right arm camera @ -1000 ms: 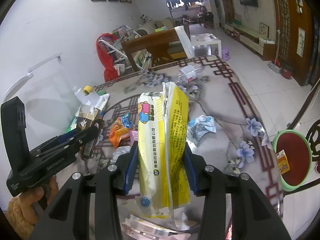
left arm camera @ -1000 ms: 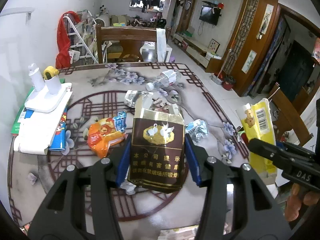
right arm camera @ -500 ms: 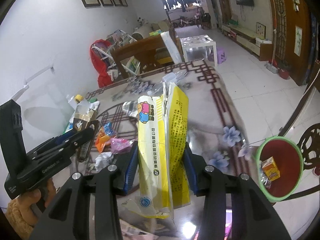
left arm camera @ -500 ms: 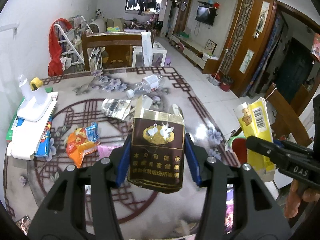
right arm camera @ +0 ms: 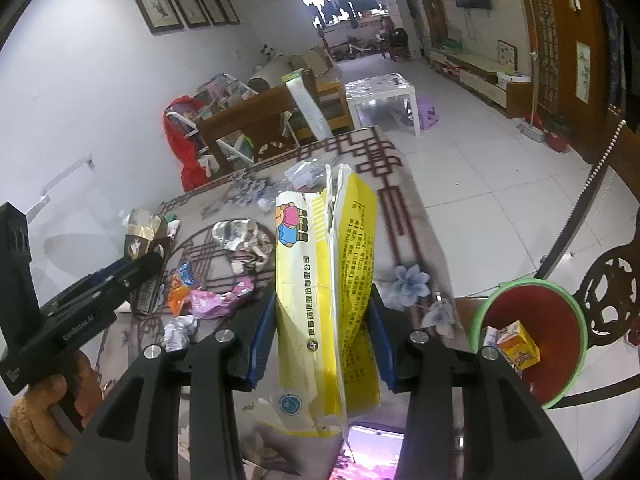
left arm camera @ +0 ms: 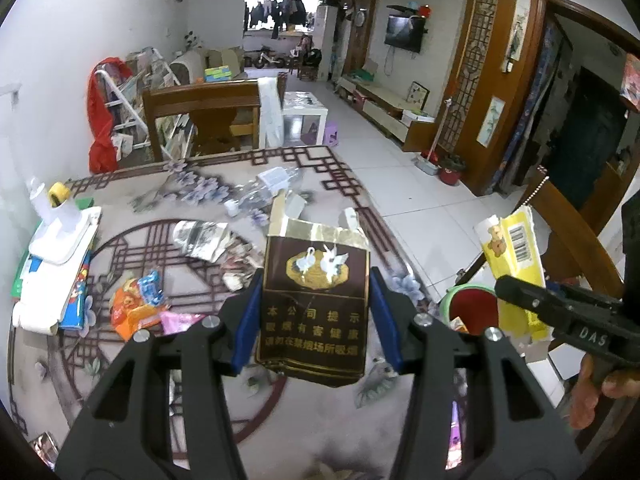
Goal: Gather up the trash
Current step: 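Carry the cigarette box and yellow snack box toward the red bucket, then open both grippers over the red bucket to drop both boxes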
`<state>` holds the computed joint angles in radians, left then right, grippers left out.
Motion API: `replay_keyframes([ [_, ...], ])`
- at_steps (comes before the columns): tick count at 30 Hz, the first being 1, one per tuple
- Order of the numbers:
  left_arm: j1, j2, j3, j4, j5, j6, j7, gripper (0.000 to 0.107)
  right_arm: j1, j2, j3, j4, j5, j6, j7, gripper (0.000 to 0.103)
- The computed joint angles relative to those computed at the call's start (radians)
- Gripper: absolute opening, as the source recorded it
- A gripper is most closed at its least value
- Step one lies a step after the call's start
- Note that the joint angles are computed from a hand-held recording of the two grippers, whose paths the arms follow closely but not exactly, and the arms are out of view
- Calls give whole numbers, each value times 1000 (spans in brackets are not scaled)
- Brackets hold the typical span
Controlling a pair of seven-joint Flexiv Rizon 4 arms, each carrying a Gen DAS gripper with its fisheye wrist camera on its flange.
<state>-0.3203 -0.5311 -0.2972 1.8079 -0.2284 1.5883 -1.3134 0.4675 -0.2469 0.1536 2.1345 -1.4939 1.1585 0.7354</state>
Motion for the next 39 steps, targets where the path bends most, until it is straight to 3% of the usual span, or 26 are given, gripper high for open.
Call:
replay_keyframes([
  [10,-83,-68,-28,-121,12,-55,33,48,-71,119,18,145,-14,-6,84,42],
  [22,-208,-234,-50,-336,-17,-224,105,48,-138,276,59,359,147,-52,100,42],
  [39,-389,-447,18,-699,-3,-439,163,52,-276,339,7,527,76,83,195,45],
])
